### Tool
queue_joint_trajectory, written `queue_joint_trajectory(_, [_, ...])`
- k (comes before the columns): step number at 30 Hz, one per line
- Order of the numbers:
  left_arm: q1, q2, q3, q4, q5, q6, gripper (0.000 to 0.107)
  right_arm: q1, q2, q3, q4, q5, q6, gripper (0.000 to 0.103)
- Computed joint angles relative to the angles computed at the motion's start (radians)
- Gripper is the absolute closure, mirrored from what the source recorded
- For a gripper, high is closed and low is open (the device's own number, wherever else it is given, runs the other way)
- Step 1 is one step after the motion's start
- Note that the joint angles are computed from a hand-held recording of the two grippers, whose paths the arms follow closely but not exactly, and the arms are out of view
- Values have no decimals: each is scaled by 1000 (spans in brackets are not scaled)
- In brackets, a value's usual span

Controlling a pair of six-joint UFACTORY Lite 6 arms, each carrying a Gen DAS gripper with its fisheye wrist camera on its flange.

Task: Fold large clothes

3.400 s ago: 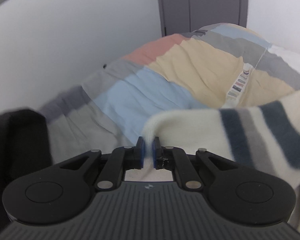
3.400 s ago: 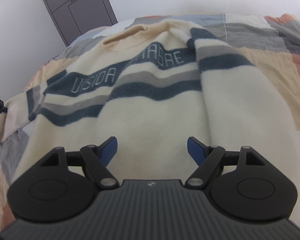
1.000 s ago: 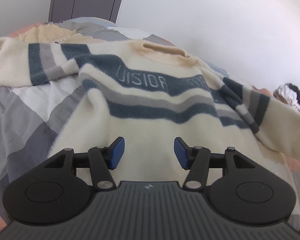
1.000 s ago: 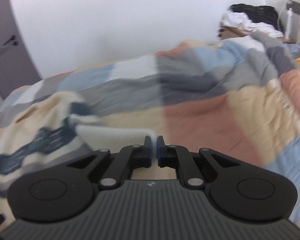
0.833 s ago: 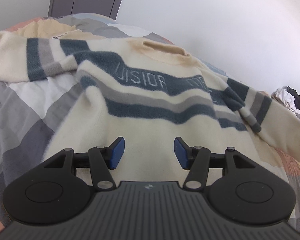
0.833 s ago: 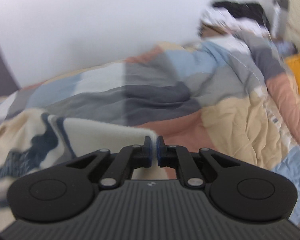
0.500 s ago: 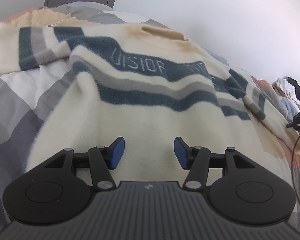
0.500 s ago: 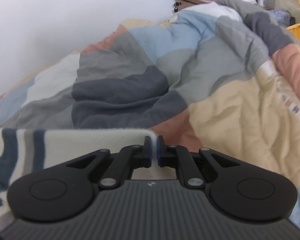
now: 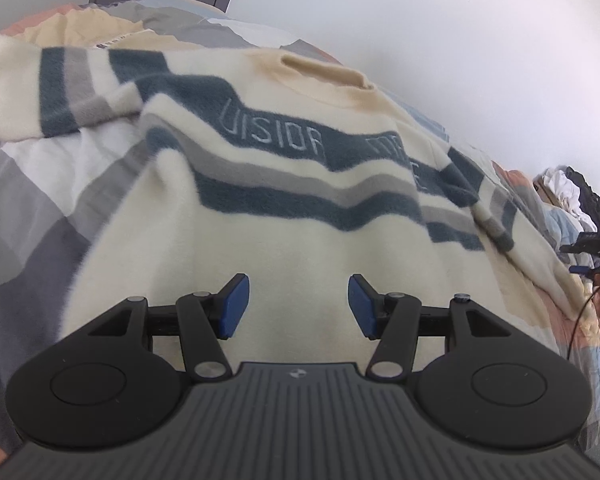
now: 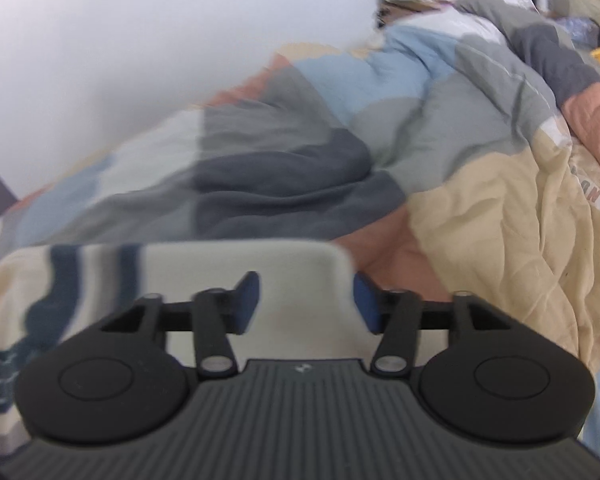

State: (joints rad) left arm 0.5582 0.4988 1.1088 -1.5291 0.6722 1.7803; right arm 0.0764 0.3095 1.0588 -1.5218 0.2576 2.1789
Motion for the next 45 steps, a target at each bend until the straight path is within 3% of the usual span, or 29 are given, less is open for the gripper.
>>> queue_joint_trajectory(6, [24,-109,-90,-5,-47,68,46,225,-223,-117,204,66,-86,47])
queue_joint_trajectory(10, [102,-156,-111,86,51,-40,46,445,-300,-111,335,160,-151,47])
queue_joint_trajectory(18, [283,-273,-216,186,112,-104,45,860,-241,14,536,305,-165,47])
queue_joint_trajectory(22, [403,-261,-209,235,154,-192,45,929,-163,49,651,253,-142,47])
queue_joint_trajectory(26, [454,-234,-171,238,153,-274,45,946,-141,0,621,166,6,21])
queue_joint_trajectory(32, [458,-124,-80,261,177,-360,45,956,-102,-50,607,165,186,21])
queue_joint_trajectory(35, [450,-94,-65,263,170,-397,45,922,-73,-83,553,64,290,19])
queue_joint_trajectory(37, [445,-85,-62,249,154,-403,45,908,-44,-91,427,-28,406,19])
queue_joint_trajectory(40, [441,-70,-55,227,136,-418,45,945,-2,-41,392,9,399,19])
queue_joint_trajectory(42, [436,-64,-48,223,115,-437,45,964,5,-30,374,28,398,29])
queue_joint_trajectory(44, [439,-47,-35,228,113,-458,45,967,-1,-36,345,24,412,63])
queue_joint_trajectory(45, [439,-44,-32,233,112,-466,45,968,-14,-42,339,31,411,72])
